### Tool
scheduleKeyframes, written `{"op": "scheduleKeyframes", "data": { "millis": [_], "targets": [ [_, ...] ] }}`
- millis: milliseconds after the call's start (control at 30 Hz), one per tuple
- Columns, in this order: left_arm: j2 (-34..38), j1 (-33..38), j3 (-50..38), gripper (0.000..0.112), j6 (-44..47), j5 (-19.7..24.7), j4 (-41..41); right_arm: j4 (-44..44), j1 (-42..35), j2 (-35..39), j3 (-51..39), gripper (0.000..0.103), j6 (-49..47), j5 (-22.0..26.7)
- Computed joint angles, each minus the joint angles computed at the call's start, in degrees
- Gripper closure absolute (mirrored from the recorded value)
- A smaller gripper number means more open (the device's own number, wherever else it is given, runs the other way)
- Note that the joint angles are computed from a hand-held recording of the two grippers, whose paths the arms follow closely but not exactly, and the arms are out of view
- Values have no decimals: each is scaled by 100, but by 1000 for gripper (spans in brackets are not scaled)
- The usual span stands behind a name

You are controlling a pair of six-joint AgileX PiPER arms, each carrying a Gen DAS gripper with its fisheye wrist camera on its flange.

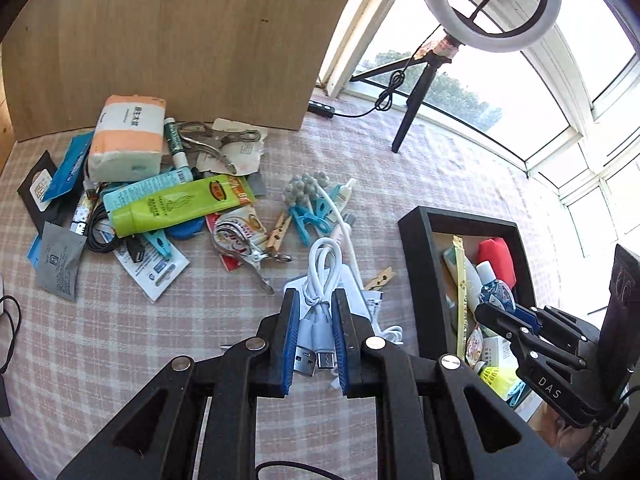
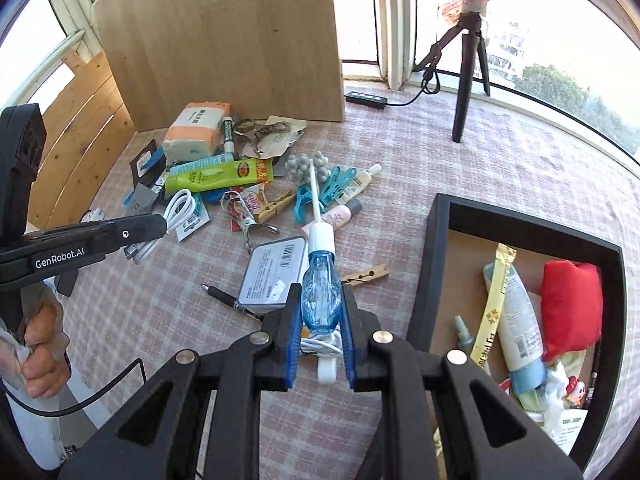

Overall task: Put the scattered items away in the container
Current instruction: 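Carry cable and spray bottle into the black tray and open both grippers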

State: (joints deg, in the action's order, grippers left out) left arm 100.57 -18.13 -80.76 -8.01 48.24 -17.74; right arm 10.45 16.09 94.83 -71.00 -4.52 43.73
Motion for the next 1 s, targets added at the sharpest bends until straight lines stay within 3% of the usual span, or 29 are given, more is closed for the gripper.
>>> {"op": "scheduleKeyframes", "data": {
  "millis": [233,500,567,600,633,700,1000],
  "targets": [
    [746,-1207,-1322,97,-208,406,-162,-19,-1589,-973,868,86,-223,68],
    [1682,-2232,-3019,95,-453,955,-229,22,-3357,-1406,1349,86,-778,126],
    [1843,-2364,-3334,63,-452,1129,-210,226,-3683,-1417,1395,86,-1116,159],
    [1797,-2404,-3268,60,-446,1043,-180,274,-3787,-1408,1387,83,-1224,212],
    [1719,-2451,-3162,62,-482,949,-50,186,-3821,-1410,1380,69,-1144,227],
    [1629,-2484,-3033,62,-553,895,178,167,-3873,-1507,1453,57,-1089,133],
    [1128,-1861,-2014,63,-508,587,182,340,-3198,-1504,1380,57,-979,100]
  ]
}}
